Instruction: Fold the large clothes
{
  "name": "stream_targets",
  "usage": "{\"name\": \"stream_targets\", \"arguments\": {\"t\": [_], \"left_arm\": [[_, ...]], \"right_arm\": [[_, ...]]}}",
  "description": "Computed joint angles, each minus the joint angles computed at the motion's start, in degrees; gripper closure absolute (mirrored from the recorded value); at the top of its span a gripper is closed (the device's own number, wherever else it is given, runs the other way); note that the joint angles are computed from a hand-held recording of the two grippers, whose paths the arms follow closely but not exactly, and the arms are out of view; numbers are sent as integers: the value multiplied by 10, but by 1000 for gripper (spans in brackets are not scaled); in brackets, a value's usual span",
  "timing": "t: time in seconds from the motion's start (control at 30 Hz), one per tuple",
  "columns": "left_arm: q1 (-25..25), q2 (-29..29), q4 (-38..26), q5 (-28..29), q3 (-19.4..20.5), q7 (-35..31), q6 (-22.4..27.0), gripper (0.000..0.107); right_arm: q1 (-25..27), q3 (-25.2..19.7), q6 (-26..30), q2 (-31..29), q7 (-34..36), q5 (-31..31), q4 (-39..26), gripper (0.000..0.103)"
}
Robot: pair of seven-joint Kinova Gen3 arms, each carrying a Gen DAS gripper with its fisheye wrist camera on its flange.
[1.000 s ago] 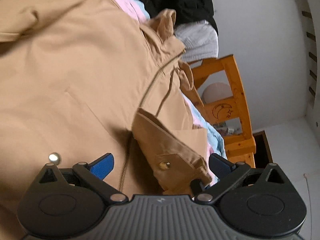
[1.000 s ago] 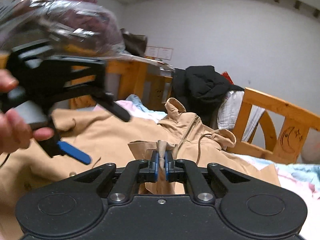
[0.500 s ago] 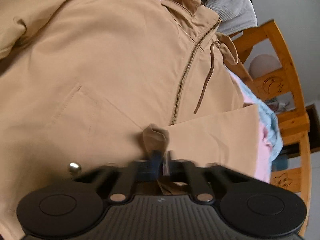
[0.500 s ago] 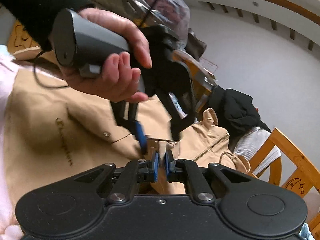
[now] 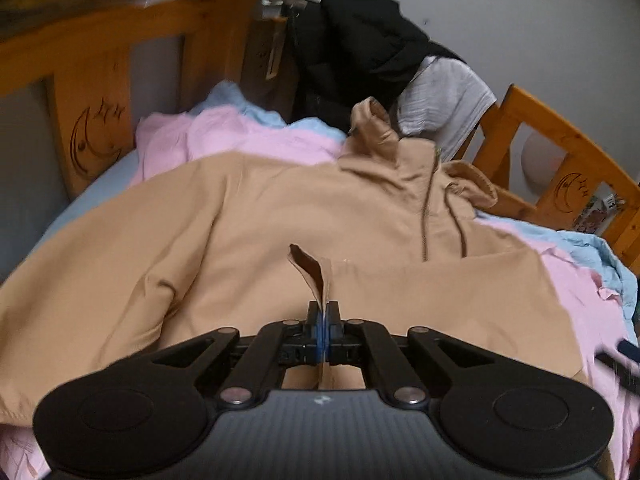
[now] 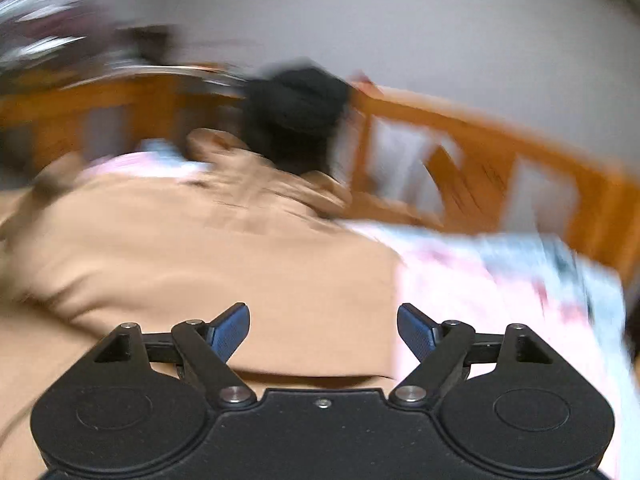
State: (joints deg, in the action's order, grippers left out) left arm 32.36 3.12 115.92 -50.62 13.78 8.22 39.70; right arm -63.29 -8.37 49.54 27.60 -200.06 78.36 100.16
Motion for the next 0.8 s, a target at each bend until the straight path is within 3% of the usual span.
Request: {"name": "stream_targets", "arguments": {"t": [0.1, 0.23, 0.3, 0.4, 0.47, 0.53, 0.63, 0.7, 0.8], "left_arm": [[-4, 7, 3, 5, -2, -10, -17, 107], [9, 24, 4, -17, -17, -1, -27, 107], [3, 24, 6, -4, -17, -13, -29, 107], [5, 26, 12, -9, -22, -19, -29, 107], [6, 29, 13, -9, -24, -24, -29, 107], [8, 29, 14, -7, -26, -24, -38, 107], [21, 40, 3, -23, -24, -20, -27, 107], [26, 57, -9, -10, -28, -26, -13, 107], [20, 70, -6, 31, -41, -38, -29, 107]], "right_arm": [[80, 8, -70, 11, -33, -65, -28, 23], [160, 9, -163, 38, -57, -90, -53, 32], [164, 35, -206, 50, -29, -136, -66, 42], [195, 14, -235, 71, 41, -176, -85, 61], [175, 37, -248, 75, 64, -185, -85, 90], [124, 91, -245, 66, 49, -170, -76, 101], [58, 141, -204, 48, 45, -129, -69, 102], [61, 126, -169, 53, 86, -130, -84, 103], [111, 50, -114, 91, 156, -150, -126, 102]]}}
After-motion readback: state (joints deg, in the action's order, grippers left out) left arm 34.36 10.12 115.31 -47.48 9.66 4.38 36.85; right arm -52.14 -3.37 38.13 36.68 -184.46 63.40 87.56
